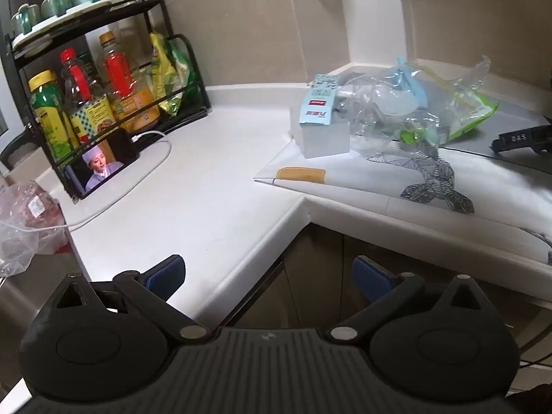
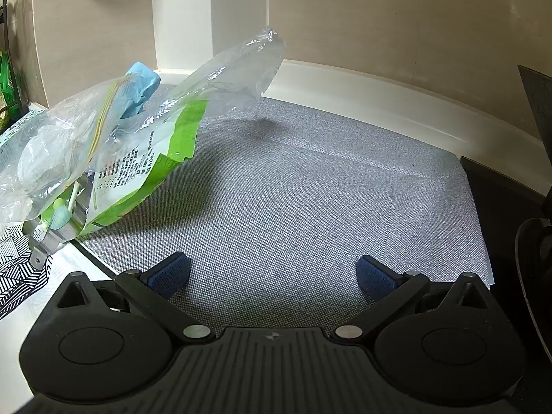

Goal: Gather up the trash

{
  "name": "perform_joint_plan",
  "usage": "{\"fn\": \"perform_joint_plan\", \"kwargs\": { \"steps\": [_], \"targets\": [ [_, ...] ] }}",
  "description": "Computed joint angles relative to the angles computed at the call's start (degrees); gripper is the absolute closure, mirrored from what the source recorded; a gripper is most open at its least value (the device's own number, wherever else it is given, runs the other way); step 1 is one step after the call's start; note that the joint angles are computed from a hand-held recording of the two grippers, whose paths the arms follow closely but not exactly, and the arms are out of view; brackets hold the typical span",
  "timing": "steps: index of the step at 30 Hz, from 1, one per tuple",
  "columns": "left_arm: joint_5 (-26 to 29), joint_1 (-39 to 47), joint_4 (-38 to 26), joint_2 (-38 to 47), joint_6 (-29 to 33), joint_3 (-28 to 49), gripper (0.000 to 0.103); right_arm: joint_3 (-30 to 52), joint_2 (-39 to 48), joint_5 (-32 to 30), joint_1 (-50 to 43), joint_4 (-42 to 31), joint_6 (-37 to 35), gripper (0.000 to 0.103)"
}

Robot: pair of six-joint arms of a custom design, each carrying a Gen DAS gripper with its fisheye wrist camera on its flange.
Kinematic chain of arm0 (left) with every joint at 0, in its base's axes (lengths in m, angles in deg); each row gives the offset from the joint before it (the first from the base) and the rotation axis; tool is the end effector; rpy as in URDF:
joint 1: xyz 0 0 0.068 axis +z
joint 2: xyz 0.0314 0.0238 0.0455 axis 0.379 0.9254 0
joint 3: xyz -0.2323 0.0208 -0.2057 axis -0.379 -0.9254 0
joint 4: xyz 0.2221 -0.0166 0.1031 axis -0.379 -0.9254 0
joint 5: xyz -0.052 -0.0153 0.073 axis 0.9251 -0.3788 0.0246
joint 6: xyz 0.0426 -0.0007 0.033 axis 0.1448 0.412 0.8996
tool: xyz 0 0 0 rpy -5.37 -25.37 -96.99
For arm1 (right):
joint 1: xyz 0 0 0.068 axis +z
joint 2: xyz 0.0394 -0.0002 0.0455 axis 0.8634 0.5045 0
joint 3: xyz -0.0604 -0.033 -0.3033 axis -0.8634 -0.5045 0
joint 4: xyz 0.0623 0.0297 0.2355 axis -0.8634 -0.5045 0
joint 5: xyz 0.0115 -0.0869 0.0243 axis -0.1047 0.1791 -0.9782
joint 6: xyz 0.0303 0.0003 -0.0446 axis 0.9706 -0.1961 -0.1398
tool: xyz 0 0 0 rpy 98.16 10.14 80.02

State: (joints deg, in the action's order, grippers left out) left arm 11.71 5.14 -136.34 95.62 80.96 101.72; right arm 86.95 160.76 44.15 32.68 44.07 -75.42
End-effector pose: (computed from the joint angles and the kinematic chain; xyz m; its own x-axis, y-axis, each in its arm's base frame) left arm 0.1186 -0.0274 0.4124 -0.5869 0.2756 -0.7613 0.1591 0.9612 0.2253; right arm 0.2073 -0.1033 0.3877 -0.6237 0.2288 -0.7474 0.3643 0.9311 -0.0189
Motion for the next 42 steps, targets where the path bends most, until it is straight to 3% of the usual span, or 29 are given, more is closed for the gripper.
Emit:
{"fn": "perform_joint_plan", "kwargs": {
  "steps": [8, 13, 16, 21, 28, 37, 42],
  "targets": [
    [-1.9, -2.4, 1.9, -1.2, -4.0, 0.5, 0.0, 0.0, 0.0, 0.0, 0.0, 0.0, 0.0, 0.0],
    [-9.9, -10.6, -0.3, -2.1, -9.1, 1.5, 0.0, 0.0, 0.0, 0.0, 0.0, 0.0, 0.0, 0.0],
    [-11.8, -15.1, -3.6, -2.7, -12.8, 3.1, 0.0, 0.0, 0.0, 0.0, 0.0, 0.0, 0.0, 0.0],
    [-26.4, -32.2, -12.5, -3.6, -24.0, 5.7, 0.0, -0.1, -0.1, 0.2, 0.2, 0.1, 0.1, 0.0],
    [-32.7, -40.1, -20.3, -3.1, -32.6, 9.4, 0.0, -0.2, 0.4, 3.2, 2.4, 0.8, 2.5, 0.0],
    [-33.0, -42.8, -25.0, -1.3, -37.5, 11.2, 0.0, 0.2, -0.2, 5.3, 4.2, -0.3, 4.4, 0.0],
    [-34.6, -45.5, -29.2, -0.3, -42.6, 12.9, 0.0, 1.4, -5.2, 5.8, 6.3, -6.7, 6.2, 0.0]
  ]
}}
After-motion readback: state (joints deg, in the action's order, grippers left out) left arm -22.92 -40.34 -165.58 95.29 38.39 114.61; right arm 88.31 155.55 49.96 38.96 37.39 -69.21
